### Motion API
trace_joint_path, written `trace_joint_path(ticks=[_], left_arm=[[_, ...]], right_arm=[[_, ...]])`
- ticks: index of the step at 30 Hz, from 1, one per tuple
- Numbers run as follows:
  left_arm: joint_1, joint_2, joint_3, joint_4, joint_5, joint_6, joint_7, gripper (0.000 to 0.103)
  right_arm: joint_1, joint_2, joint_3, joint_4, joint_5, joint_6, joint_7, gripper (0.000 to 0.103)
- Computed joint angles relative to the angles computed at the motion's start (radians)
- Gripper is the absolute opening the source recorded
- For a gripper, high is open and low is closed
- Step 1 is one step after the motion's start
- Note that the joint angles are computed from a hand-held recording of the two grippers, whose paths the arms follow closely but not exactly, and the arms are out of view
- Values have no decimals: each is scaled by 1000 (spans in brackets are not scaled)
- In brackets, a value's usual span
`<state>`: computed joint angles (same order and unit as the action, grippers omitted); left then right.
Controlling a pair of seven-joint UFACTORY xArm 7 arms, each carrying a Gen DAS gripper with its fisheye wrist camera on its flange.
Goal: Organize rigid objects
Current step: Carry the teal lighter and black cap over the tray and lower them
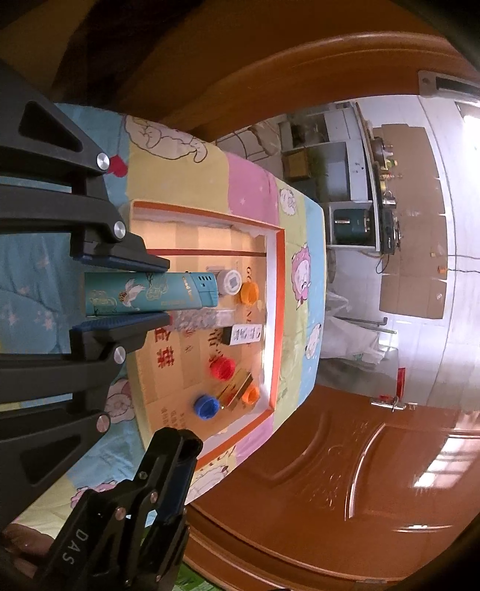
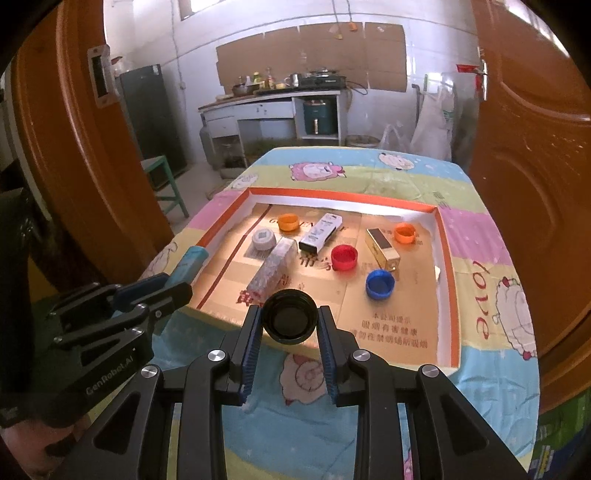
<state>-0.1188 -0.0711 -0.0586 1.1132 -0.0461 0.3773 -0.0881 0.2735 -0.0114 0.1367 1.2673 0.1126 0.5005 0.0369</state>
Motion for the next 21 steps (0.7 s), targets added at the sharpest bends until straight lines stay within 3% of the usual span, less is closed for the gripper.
trace_joint_path(ticks=[21], left_arm=[[20,200,15,191,27,67,-23,22]], right_arm=[[-22,238,8,244,57,71,-92,31]])
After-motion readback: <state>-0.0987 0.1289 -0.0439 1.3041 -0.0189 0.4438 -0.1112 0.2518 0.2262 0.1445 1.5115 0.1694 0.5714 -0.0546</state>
